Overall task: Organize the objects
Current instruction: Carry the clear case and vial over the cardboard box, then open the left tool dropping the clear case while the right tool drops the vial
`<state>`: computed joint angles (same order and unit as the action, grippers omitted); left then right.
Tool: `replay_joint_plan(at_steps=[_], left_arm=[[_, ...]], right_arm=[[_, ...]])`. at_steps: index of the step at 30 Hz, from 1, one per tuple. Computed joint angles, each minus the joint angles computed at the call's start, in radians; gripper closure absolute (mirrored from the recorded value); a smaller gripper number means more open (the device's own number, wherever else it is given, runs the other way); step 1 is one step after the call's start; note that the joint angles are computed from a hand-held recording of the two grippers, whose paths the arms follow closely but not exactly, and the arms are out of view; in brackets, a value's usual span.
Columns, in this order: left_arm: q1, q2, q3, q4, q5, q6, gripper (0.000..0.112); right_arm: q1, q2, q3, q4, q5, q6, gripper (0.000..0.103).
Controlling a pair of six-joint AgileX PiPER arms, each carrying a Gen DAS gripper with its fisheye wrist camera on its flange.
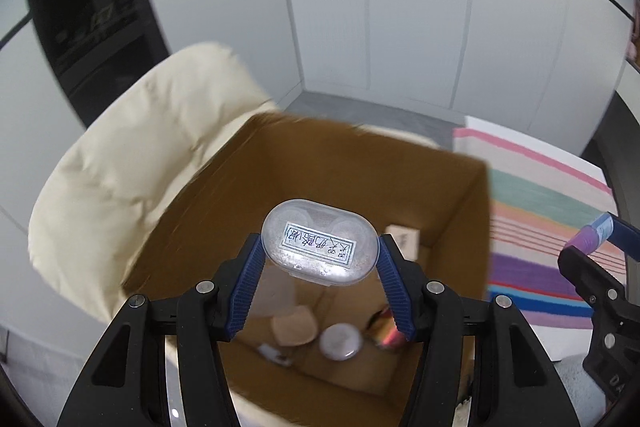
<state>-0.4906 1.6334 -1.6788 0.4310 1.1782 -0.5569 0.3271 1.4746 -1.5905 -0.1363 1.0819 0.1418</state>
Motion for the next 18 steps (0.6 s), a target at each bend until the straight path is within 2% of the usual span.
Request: replay_joint_plan(at_steps=[6,10,11,12,14,15,18], left_arm=[[0.094,-0.064,0.116,0.006,-0.034,0.012,0.054],[0.138,-0.05,0.106,-0.02,-0.029,0.014,0.053],[0.147,-0.044,0.096,-0.036,-0.026,0.018,0.052],[0.164,-0.034,0.08,-0.073,-0.024,0.042,0.045],[0.196,-0.014,0.052,-0.151,-0.016,0.101,0.027],[0.202,-0.008,0.046,-0.176,-0.015,0.12,0.016],[0.191,-0.012,0.048,-0.186,-0.03,0.143,0.014]], right_arm=[[0.155,0.108,-0.09,-0.026,0.013,0.067,0.043],[0.214,0.163,-0.116,-0.04,0.011,0.104,0.043],[0.224,0.173,-0.119,-0.041,0.007,0.111,0.038],[0.226,0.181,-0.124,-0.043,0.011,0.111,0.019],[0.239,0.19,-0.127,-0.08,0.018,0.142,0.0],[0.248,0.175,-0.102,-0.109,-0.007,0.167,0.0],[0.243,0.178,-0.111,-0.115,0.005,0.172,0.0]])
